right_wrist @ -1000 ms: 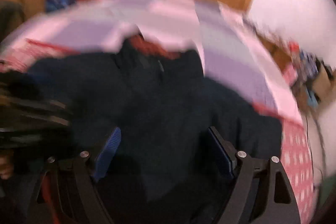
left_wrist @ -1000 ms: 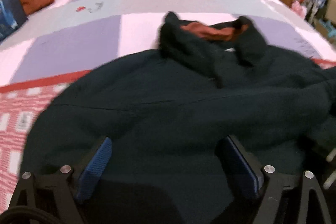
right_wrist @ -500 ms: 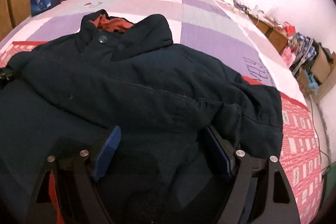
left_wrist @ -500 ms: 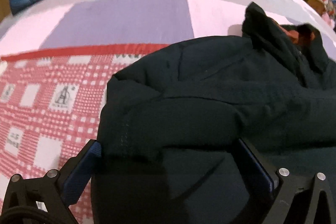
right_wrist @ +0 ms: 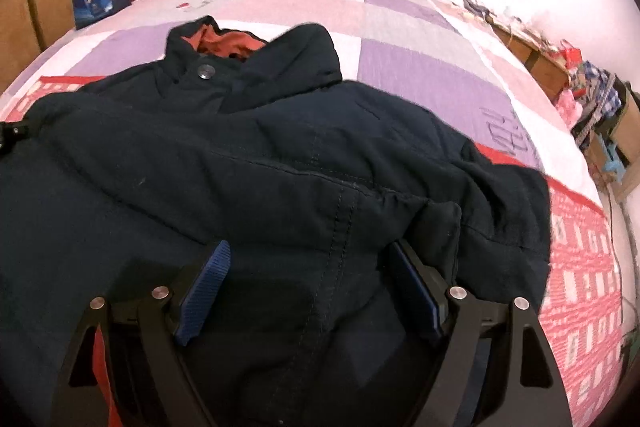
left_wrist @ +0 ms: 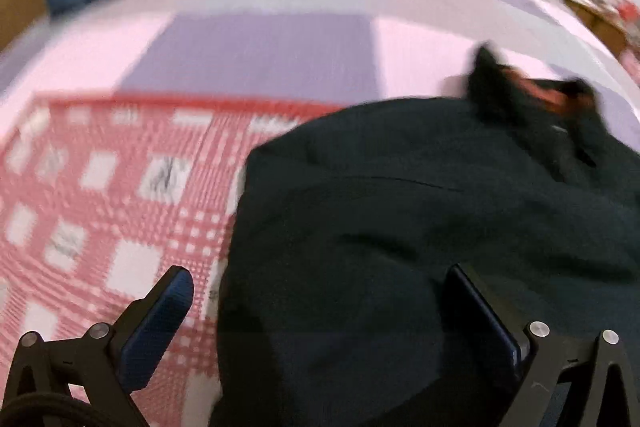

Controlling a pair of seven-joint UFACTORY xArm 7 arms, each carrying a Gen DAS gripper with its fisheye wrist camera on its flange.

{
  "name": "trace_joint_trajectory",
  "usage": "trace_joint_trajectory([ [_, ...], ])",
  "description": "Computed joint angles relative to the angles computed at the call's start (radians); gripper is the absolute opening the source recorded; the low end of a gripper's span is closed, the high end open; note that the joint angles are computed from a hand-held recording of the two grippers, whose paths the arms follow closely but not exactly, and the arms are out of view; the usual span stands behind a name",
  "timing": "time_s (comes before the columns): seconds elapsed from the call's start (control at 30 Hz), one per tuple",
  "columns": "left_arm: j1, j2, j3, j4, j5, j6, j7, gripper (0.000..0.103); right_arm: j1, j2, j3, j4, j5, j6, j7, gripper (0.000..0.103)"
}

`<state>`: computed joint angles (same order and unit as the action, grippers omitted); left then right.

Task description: Fold large clothes

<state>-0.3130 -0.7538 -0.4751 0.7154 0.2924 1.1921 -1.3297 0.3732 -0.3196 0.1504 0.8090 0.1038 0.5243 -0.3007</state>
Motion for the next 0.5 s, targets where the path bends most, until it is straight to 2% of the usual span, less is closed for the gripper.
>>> trace_joint_trajectory([
  [0.03,0.000,0.033,-0.039,0.050,0.018,0.016,0.005,0.103,-0.016,-0.033,0.020,-0.019,-0.042,-0.017,0.022,0.083],
  [0.1,-0.006,0.095,-0.082,0.108,0.035,-0.017,-0.005,0.103,-0.043,-0.121,0.059,-0.082,-0.116,-0.086,0.080,0.085],
  [0.13,-0.010,0.144,-0.097,0.138,0.038,-0.048,-0.014,0.103,-0.021,-0.170,0.053,-0.114,-0.104,-0.111,0.086,0.085],
  [0.2,-0.019,0.237,-0.117,0.183,0.051,-0.100,-0.044,0.103,0.029,-0.220,0.040,-0.135,-0.070,-0.099,0.090,0.086],
  [0.3,-0.030,0.354,-0.146,0.239,0.101,-0.077,-0.087,0.103,0.097,-0.252,0.048,-0.147,-0.033,-0.054,0.097,0.086],
  [0.37,-0.063,0.347,-0.123,0.200,0.104,-0.088,-0.095,0.103,0.093,-0.249,0.081,-0.160,-0.081,-0.019,0.086,0.086],
  [0.4,-0.083,0.326,-0.110,0.177,0.109,-0.078,-0.091,0.103,0.066,-0.242,0.096,-0.165,-0.117,0.007,0.094,0.085],
  [0.43,-0.101,0.309,-0.102,0.167,0.115,-0.041,-0.080,0.103,0.058,-0.242,0.081,-0.173,-0.119,0.016,0.096,0.085],
  [0.5,-0.141,0.248,-0.075,0.132,0.098,0.032,-0.074,0.103,0.044,-0.249,0.002,-0.195,-0.084,0.020,0.072,0.085],
])
